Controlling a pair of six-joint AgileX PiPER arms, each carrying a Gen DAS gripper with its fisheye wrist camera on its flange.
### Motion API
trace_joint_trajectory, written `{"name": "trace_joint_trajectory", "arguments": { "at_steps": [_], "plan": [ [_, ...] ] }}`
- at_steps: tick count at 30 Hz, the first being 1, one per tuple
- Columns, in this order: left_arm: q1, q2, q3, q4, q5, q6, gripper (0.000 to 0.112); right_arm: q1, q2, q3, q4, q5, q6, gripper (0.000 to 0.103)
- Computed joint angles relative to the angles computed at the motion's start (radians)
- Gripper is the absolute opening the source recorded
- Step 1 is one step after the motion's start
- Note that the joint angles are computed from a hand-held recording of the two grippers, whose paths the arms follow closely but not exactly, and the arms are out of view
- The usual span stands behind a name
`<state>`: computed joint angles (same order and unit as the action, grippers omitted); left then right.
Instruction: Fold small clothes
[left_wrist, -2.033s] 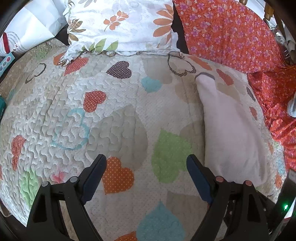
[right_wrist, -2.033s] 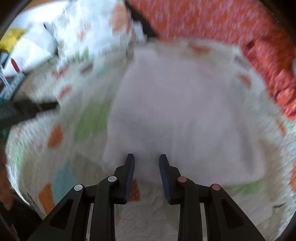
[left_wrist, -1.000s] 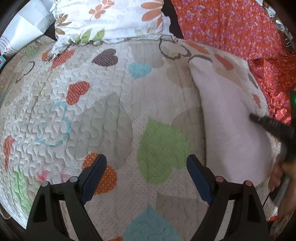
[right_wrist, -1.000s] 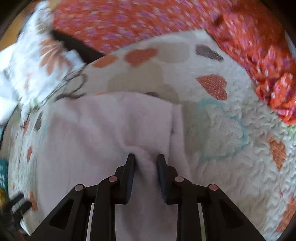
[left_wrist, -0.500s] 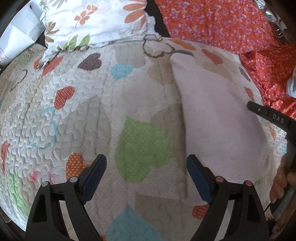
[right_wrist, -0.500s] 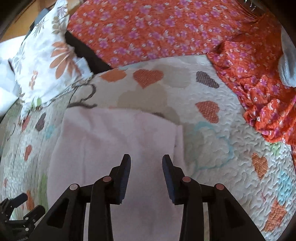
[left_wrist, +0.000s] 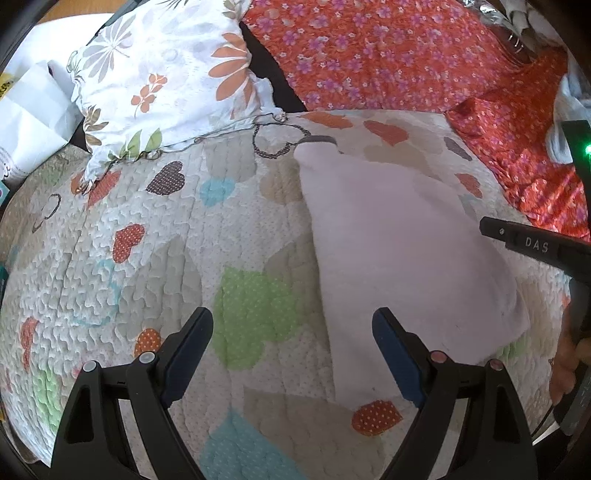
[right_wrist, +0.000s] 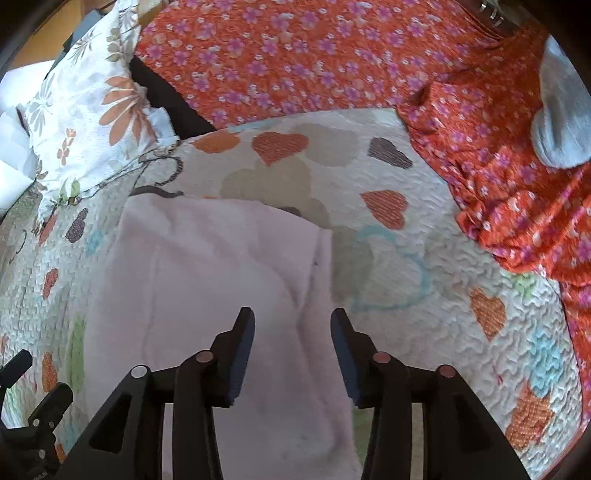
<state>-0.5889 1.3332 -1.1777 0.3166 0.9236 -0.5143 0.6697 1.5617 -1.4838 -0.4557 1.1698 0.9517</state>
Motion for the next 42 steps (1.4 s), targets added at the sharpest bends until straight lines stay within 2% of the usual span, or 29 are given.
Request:
{"name": "trace_joint_trajectory", "arguments": {
  "at_steps": [5,8,10,13,16,19,21,24,26,27,28,29,30,34,38,40,42],
  "plan": [
    [-0.011,0.018,0.000,-0.003,-0.001,-0.004,0.087,-0.042,-0.043,0.045,0.038,-0.026,0.001,0.050],
    [-0.011,0.028,0.000,-0.014,-0.002,0.001,0.087,-0.073,-0.054,0.064,0.083,-0.057,-0.016,0.056],
    [0.005,0.039,-0.004,-0.045,-0.007,0.029,0.087,-0.100,-0.062,0.086,0.122,-0.095,-0.039,0.065],
    [0.093,0.068,-0.013,-0.197,-0.042,0.159,0.089,-0.170,-0.075,0.147,0.207,-0.193,-0.082,0.071],
    [0.232,0.143,-0.034,-0.456,-0.055,0.337,0.090,-0.243,-0.068,0.183,0.305,-0.251,-0.137,0.072],
    [0.318,0.216,-0.056,-0.679,-0.050,0.495,0.094,-0.319,-0.050,0.211,0.418,-0.305,-0.197,0.076],
    [0.313,0.248,-0.068,-0.724,-0.074,0.551,0.101,-0.358,-0.041,0.233,0.493,-0.351,-0.250,0.079],
    [0.291,0.270,-0.061,-0.776,-0.141,0.605,0.103,-0.384,-0.025,0.261,0.595,-0.422,-0.341,0.081],
    [0.297,0.279,-0.064,-0.829,-0.147,0.653,0.101,-0.372,-0.018,0.261,0.630,-0.460,-0.366,0.075],
    [0.295,0.278,-0.069,-0.830,-0.143,0.653,0.083,-0.364,-0.007,0.257,0.675,-0.474,-0.387,0.049],
    [0.302,0.272,-0.075,-0.845,-0.130,0.673,0.068,-0.352,0.009,0.234,0.679,-0.462,-0.377,0.045],
    [0.311,0.274,-0.096,-0.864,-0.092,0.685,0.045,-0.333,0.015,0.212,0.643,-0.452,-0.349,0.042],
    [0.313,0.275,-0.115,-0.848,-0.078,0.665,0.041,-0.307,0.022,0.191,0.615,-0.451,-0.315,0.029],
    [0.364,0.228,-0.126,-0.920,-0.024,0.700,0.037,-0.281,-0.021,0.165,0.678,-0.506,-0.333,0.026],
    [0.353,0.171,-0.137,-0.822,-0.025,0.634,0.039,-0.256,-0.036,0.124,0.683,-0.516,-0.354,0.025],
    [0.324,0.176,-0.150,-0.689,-0.010,0.528,0.046,-0.235,-0.005,0.090,0.568,-0.441,-0.260,0.026],
    [0.292,0.199,-0.151,-0.550,0.007,0.419,0.055,-0.224,0.056,0.046,0.449,-0.317,-0.166,0.028]
  ]
}}
